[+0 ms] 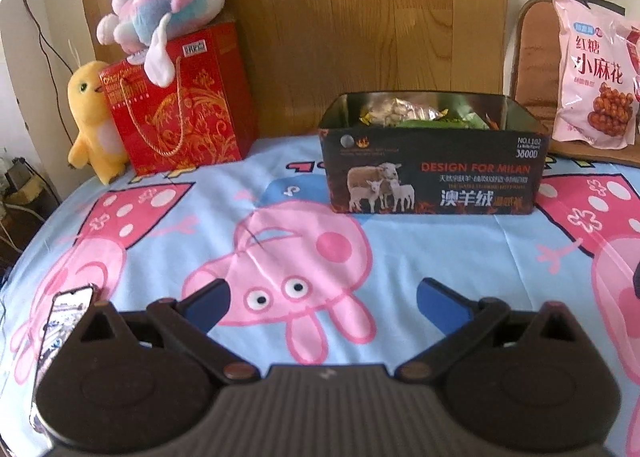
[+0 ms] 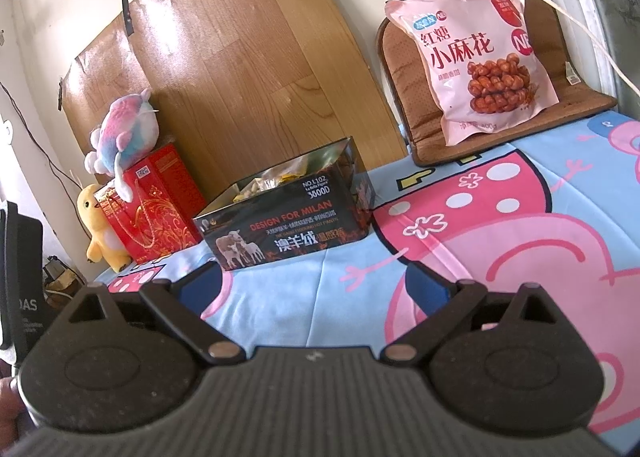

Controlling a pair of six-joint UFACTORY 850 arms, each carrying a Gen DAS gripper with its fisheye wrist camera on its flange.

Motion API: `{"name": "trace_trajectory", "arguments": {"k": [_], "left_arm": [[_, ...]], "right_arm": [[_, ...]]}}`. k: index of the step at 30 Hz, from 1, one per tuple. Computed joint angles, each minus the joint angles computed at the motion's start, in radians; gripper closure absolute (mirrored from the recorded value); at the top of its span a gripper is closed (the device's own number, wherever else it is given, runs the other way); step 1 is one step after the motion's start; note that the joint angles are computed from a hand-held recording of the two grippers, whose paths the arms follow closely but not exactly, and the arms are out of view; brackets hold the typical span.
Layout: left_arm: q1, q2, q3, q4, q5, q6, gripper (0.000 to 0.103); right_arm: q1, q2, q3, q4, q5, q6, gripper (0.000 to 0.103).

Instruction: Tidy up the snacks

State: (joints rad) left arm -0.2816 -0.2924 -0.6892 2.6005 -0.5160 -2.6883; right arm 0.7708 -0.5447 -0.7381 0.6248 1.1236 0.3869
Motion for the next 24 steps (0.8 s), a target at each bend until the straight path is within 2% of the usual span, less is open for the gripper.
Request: {"name": "trace_trajectory", "arguments": {"k": [9,20,24], "left_arm": [[0.008,0.028,0.018,0.027,-0.026,-0.024,0.000],[0.021,0.032,0.011,0.086,0.058,-0.057,0.000],[0.020,0.037,0.013,0.091,0.060,-0.057,0.000]], "right_arm": [[0.001,0.002,0.001,0.004,-0.004,-0.001,0.003],[0.001,0.001,-0.002,0.003,-0.006,-0.004,0.003],[0.001,0.001,-0.002,0.002,-0.007,-0.004,0.003]]}}
